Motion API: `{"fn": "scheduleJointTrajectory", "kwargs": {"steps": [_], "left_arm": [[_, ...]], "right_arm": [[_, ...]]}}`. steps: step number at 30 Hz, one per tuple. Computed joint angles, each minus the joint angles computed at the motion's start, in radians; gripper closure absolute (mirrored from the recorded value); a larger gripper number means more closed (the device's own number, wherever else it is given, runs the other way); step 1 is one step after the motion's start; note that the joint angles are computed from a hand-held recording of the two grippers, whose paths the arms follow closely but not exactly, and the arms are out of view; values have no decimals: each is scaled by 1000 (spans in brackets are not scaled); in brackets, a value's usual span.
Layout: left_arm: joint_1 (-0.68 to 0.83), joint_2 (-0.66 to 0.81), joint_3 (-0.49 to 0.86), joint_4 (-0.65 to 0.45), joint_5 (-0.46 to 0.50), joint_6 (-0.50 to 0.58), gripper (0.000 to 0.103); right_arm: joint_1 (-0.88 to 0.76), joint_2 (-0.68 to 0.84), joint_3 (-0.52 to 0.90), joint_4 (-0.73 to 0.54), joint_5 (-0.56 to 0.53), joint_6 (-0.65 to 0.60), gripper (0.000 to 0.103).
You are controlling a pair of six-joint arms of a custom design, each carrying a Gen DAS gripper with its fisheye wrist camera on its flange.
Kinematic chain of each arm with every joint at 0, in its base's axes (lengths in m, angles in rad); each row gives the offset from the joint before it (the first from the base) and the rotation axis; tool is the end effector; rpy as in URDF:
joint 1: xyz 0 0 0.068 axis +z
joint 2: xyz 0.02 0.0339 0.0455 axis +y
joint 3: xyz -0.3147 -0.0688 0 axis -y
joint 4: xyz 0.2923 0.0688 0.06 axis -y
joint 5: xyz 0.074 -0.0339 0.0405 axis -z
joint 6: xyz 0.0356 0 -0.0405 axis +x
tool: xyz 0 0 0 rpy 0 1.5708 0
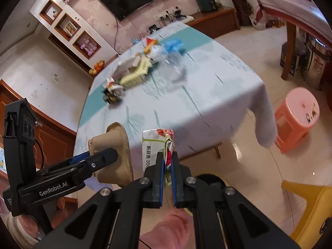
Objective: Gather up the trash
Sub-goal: 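Carry the pulp piece and wrapper over the trash bin with both tools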
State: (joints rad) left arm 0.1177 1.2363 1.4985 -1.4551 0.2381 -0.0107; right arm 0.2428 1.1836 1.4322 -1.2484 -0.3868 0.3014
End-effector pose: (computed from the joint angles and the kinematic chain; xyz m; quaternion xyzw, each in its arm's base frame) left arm 0.2230 0.0179 0.4435 -0.0403 0.9747 -0.1065 0.1925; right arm 0.2176 0.0677 0.4450 -0.0265 0.9428 0.2519 0.2167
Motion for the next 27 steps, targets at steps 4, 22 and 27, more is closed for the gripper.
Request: {"fn": "scheduleJointTrajectory", "kwargs": {"steps": [4, 22, 27], "left_arm": [[-124, -73, -133, 31, -64, -88, 41], [-320, -80, -681, 376, -179, -174, 41], [-327, 2, -830, 565, -175, -149, 40]], "right_arm": [[-65, -75, -123, -17, -36, -32, 97], [-104, -189, -704, 265, 19, 4, 97], [-101, -132, -858, 421, 26, 28, 97]]}}
